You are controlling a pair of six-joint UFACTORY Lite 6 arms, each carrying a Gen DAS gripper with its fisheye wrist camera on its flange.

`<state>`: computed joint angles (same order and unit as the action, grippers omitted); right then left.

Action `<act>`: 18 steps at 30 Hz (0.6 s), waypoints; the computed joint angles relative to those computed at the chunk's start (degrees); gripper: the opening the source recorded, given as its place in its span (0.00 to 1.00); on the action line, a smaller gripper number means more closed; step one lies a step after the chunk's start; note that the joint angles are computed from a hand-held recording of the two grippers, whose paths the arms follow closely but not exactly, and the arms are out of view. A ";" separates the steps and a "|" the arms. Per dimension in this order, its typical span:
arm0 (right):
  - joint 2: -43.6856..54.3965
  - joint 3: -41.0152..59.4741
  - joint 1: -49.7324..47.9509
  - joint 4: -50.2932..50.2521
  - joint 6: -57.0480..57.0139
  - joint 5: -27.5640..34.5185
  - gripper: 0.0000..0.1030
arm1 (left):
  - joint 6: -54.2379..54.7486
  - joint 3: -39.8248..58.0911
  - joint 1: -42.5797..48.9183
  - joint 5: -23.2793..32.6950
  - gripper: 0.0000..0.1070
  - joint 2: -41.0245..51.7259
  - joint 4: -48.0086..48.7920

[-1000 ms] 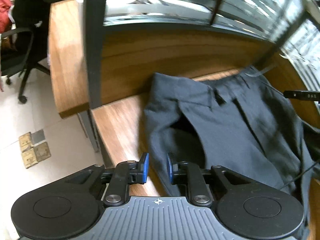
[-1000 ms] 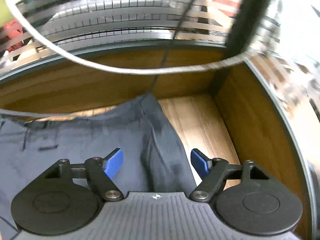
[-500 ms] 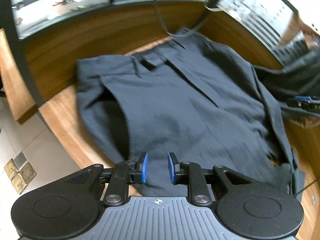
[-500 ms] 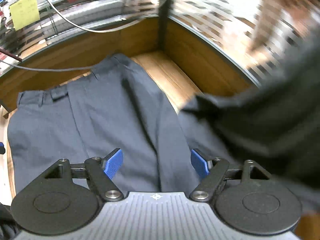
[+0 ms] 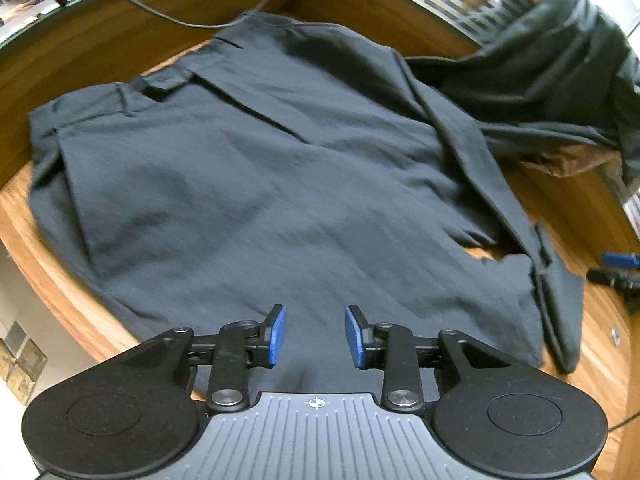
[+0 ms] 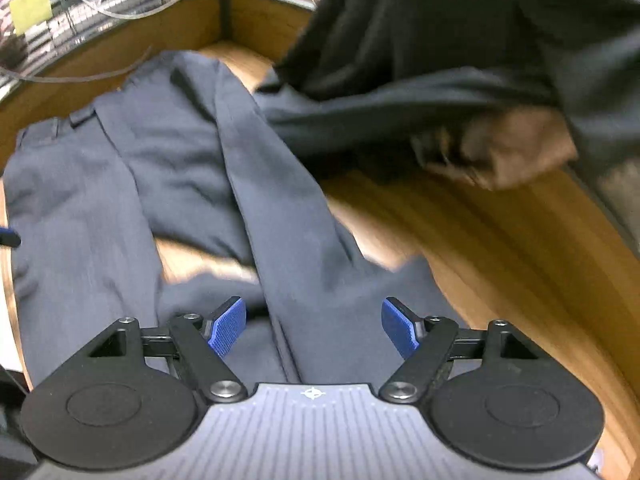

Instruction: Fold clothes

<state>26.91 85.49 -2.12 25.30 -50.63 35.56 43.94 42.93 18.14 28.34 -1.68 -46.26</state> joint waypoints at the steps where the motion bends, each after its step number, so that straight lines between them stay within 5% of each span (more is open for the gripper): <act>1: -1.08 -1.78 -1.49 0.62 -2.48 0.35 0.78 | -2.28 -1.20 -1.80 -0.75 0.35 -1.25 0.51; 7: -2.79 -6.09 -6.74 1.31 -12.13 0.88 0.76 | -21.68 -7.12 -14.69 -6.13 0.37 -8.01 6.86; 16: 7.88 -2.45 -1.66 6.48 -16.63 -4.26 0.70 | -52.16 -9.01 -28.29 -8.91 0.39 -12.40 26.09; 17: 9.05 -1.70 -0.91 6.63 -16.78 -5.18 0.63 | -54.40 -8.97 -28.87 -8.91 0.39 -12.55 28.04; 18: 10.18 -0.95 -0.29 6.68 -16.97 -6.57 0.40 | -56.65 -8.91 -29.44 -8.88 0.39 -12.66 30.02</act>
<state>37.09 84.55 -2.41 31.99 -67.60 29.00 -12.71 34.03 -11.30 19.46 -14.34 -16.24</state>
